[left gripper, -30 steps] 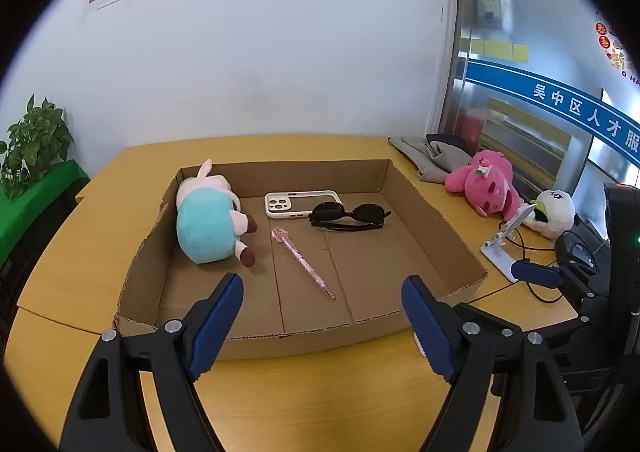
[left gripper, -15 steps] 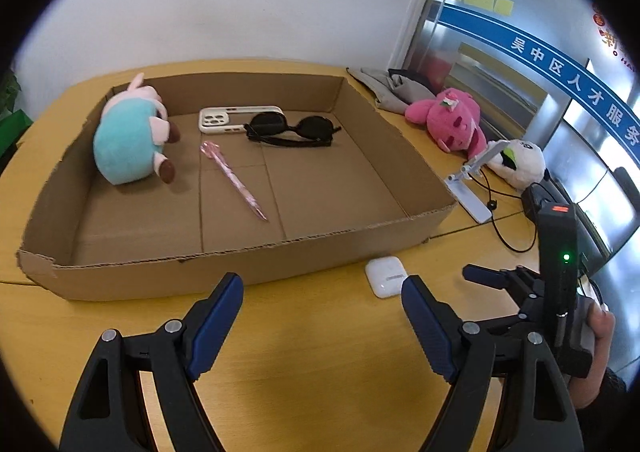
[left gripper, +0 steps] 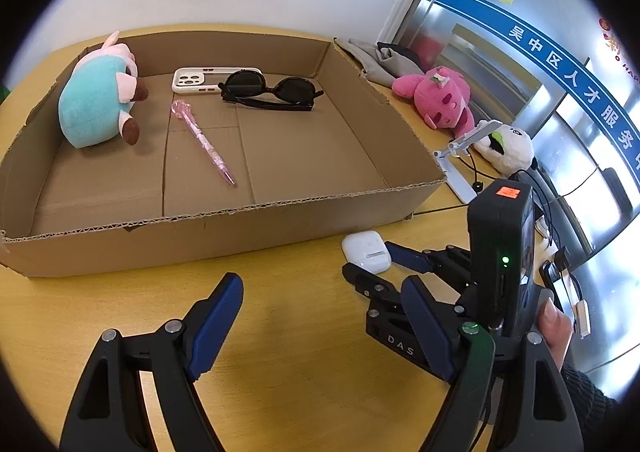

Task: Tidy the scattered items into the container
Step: 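Move the right gripper toward the white earbuds case, then close the right gripper on the white earbuds case, then carry the earbuds case over the box with the right gripper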

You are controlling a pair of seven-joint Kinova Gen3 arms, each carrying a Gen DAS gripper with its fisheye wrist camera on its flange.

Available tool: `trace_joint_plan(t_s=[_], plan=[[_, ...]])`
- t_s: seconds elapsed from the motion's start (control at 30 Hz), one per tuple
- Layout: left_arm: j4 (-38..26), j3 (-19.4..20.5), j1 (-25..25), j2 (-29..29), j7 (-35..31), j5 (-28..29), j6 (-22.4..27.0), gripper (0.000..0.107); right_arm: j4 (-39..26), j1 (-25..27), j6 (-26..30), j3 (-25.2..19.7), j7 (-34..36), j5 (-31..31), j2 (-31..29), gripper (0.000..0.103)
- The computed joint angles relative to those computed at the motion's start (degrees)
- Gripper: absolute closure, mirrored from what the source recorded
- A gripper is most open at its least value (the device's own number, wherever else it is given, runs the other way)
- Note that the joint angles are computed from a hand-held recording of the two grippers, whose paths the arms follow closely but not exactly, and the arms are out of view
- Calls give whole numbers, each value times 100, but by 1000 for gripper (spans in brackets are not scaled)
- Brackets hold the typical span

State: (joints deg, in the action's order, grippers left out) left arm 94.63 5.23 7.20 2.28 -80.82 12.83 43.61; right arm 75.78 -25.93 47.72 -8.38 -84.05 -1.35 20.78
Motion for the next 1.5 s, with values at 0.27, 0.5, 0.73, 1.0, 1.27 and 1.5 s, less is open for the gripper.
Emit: trace_joint_plan(t_s=[0.27, 0.5, 0.73, 1.0, 1.27, 1.5], plan=[[-131, 14, -262, 367, -1045, 883, 352, 27, 519, 396, -189, -231, 585, -612, -322, 54], [-446, 225, -58, 865, -1907, 685, 903, 28, 1178, 680, -159, -368, 1460, -1296, -798, 54], [-857, 367, 129, 1140, -2714, 380, 1502, 28, 1715, 859, -205, -403, 2756, -1952, -1142, 54], [-890, 335, 120, 1094, -3101, 587, 1876, 61, 2000, 660, -434, -310, 2913, -1953, -1322, 54], [-721, 238, 197, 809, -2874, 426, 1813, 62, 2043, 493, -461, -322, 2931, -1908, -1437, 55], [-863, 81, -14, 396, -2917, 389, 1858, 62, 1573, 258, -426, -377, 2841, -1698, -1476, 55]])
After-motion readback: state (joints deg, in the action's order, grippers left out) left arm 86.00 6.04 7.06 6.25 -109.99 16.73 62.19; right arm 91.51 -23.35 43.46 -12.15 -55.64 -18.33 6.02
